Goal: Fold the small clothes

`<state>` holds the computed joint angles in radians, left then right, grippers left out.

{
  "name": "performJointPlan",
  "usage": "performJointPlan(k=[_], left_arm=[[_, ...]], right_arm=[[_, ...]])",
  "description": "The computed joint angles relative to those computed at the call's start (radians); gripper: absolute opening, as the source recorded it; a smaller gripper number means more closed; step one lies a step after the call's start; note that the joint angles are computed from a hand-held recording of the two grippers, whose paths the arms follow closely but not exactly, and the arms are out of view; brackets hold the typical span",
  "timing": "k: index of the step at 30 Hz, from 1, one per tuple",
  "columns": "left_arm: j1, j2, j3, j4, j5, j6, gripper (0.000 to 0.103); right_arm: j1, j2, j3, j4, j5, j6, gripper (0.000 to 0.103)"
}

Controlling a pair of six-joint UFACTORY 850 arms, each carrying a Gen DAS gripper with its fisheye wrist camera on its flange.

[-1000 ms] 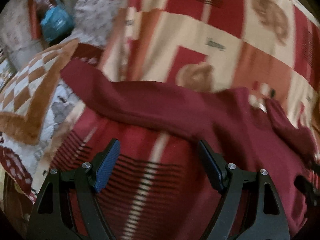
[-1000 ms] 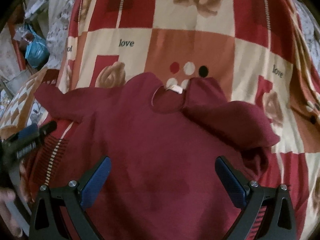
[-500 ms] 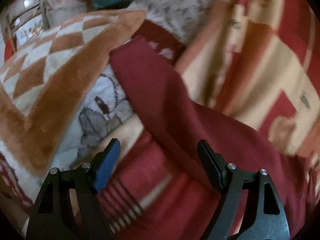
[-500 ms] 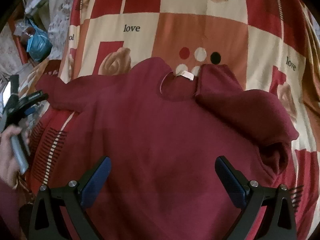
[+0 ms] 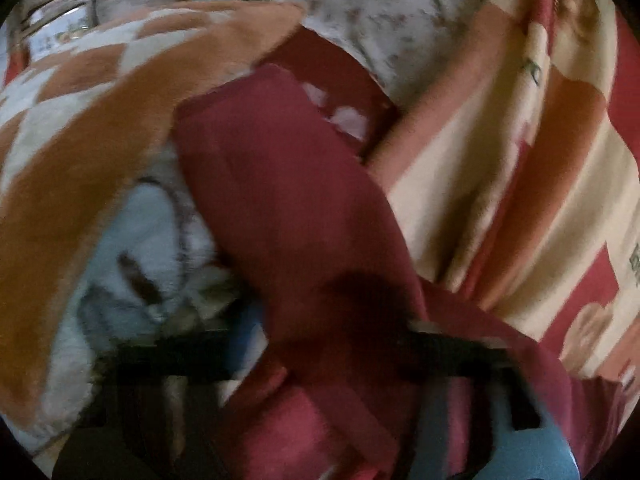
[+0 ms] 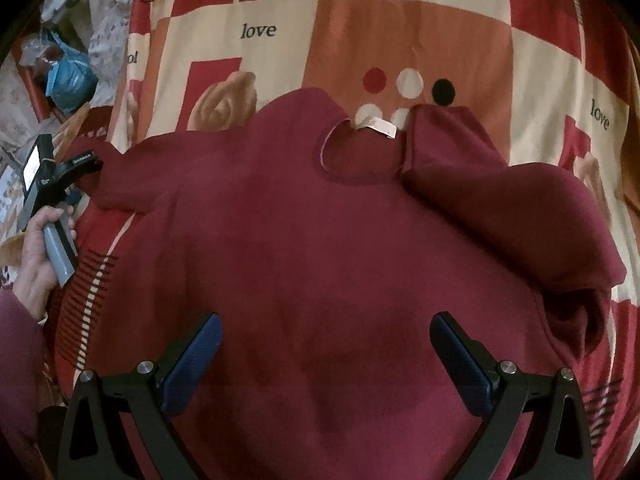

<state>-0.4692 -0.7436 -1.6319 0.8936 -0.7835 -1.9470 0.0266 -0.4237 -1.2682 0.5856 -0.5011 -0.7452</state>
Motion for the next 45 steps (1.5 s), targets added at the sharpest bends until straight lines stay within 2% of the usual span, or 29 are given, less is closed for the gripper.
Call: performJointPlan(k=[1, 7, 11, 13, 18, 23, 26, 29, 31, 35, 38, 40, 43, 45], left_arm=[[-0.001, 0.001, 0.000, 0.000, -0.008, 0.002, 0.010], [-0.049, 0.106, 0.101, 0.169, 0.042, -0.173, 0.008], [-0.120, 0.150, 0.098, 0.279, 0.057, -0.163, 0.008], [-0.157, 0.144, 0.056, 0.298, 0.062, -0.129, 0.008], [-0.229, 0.091, -0.083, 0.266, 0.059, 0.031, 0.008], [-0.257, 0.020, -0.193, 0.196, 0.085, 0.174, 0.008], [-0.281, -0.015, -0.231, 0.151, 0.167, 0.297, 0.008], [-0.291, -0.063, -0.283, -0.049, 0.232, 0.539, 0.009], [-0.294, -0.056, -0.257, -0.104, 0.237, 0.586, 0.009], [-0.286, 0.025, -0.129, -0.044, 0.213, 0.501, 0.009], [-0.281, 0.088, -0.026, 0.021, 0.123, 0.418, 0.011], [-0.279, 0.126, 0.048, 0.073, 0.038, 0.330, 0.018], [-0.256, 0.209, 0.182, 0.119, 0.086, 0.210, 0.019], [-0.249, 0.248, 0.249, 0.171, 0.101, 0.137, 0.027]], right_arm=[[-0.001, 0.001, 0.000, 0.002, 0.003, -0.002, 0.103], [-0.021, 0.013, 0.008, 0.044, 0.018, -0.035, 0.103], [-0.046, 0.018, 0.010, 0.094, 0.009, -0.053, 0.103], [-0.057, 0.024, 0.015, 0.118, 0.004, -0.065, 0.103], [-0.086, 0.049, 0.038, 0.158, 0.001, -0.098, 0.103], [-0.117, 0.064, 0.050, 0.187, -0.008, -0.118, 0.103], [-0.137, 0.067, 0.052, 0.221, -0.027, -0.133, 0.103], [-0.140, 0.057, 0.036, 0.238, -0.050, -0.137, 0.103], [-0.134, 0.052, 0.024, 0.272, -0.078, -0.172, 0.103], [-0.095, 0.039, -0.011, 0.324, -0.146, -0.286, 0.103], [-0.046, 0.011, -0.051, 0.326, -0.120, -0.312, 0.103], [-0.021, -0.032, -0.102, 0.332, -0.130, -0.295, 0.103], [0.013, -0.113, -0.207, 0.306, -0.171, -0.219, 0.102], [0.022, -0.155, -0.258, 0.312, -0.239, -0.172, 0.098]])
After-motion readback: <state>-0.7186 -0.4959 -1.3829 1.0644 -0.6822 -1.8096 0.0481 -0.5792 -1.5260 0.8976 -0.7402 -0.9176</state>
